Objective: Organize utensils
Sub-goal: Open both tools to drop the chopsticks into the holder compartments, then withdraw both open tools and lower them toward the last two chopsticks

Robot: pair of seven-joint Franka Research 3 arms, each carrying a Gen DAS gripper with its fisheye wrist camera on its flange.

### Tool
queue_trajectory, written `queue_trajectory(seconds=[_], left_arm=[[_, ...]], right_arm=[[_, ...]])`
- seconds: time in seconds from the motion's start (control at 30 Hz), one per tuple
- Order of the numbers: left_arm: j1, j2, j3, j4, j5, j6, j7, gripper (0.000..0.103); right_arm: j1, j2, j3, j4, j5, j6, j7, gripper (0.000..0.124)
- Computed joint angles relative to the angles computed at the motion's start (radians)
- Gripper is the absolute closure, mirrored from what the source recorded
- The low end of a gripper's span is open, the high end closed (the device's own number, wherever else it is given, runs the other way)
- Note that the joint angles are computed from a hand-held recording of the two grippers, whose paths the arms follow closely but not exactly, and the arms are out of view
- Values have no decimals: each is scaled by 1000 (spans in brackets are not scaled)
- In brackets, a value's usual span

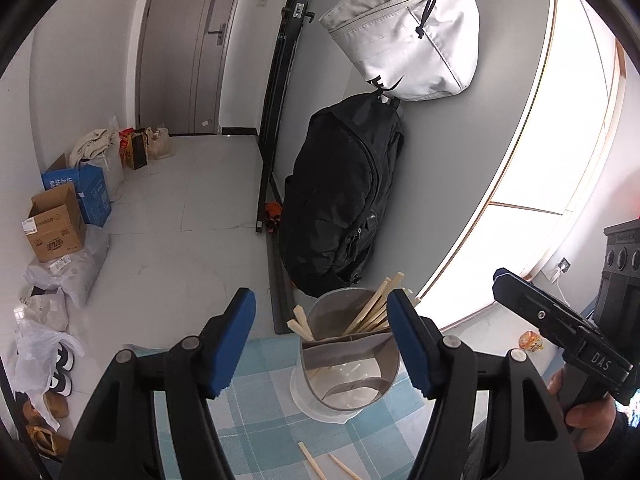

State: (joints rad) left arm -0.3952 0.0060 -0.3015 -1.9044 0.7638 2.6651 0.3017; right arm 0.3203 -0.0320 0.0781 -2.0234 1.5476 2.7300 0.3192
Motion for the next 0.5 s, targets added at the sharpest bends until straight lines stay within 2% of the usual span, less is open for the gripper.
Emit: queue_trajectory(seconds=[0.13,0.2,0.23,0.5], left_arm=[[-3,-29,-9,-32,83,-29,-105,39],[-1,-44,-14,-57,88,-22,-134,26],[1,-52,-16,-71,94,-16,-151,23],[17,-96,-45,-164,151,-12,-282,22]], right_arm=[[8,-54,0,-54,15,0,-40,55],[16,-73,-1,-74,30,7,-67,51],[20,-87,-2,-90,34,4,-79,50],[48,-123,-4,-184,-58,-7,-50,43]])
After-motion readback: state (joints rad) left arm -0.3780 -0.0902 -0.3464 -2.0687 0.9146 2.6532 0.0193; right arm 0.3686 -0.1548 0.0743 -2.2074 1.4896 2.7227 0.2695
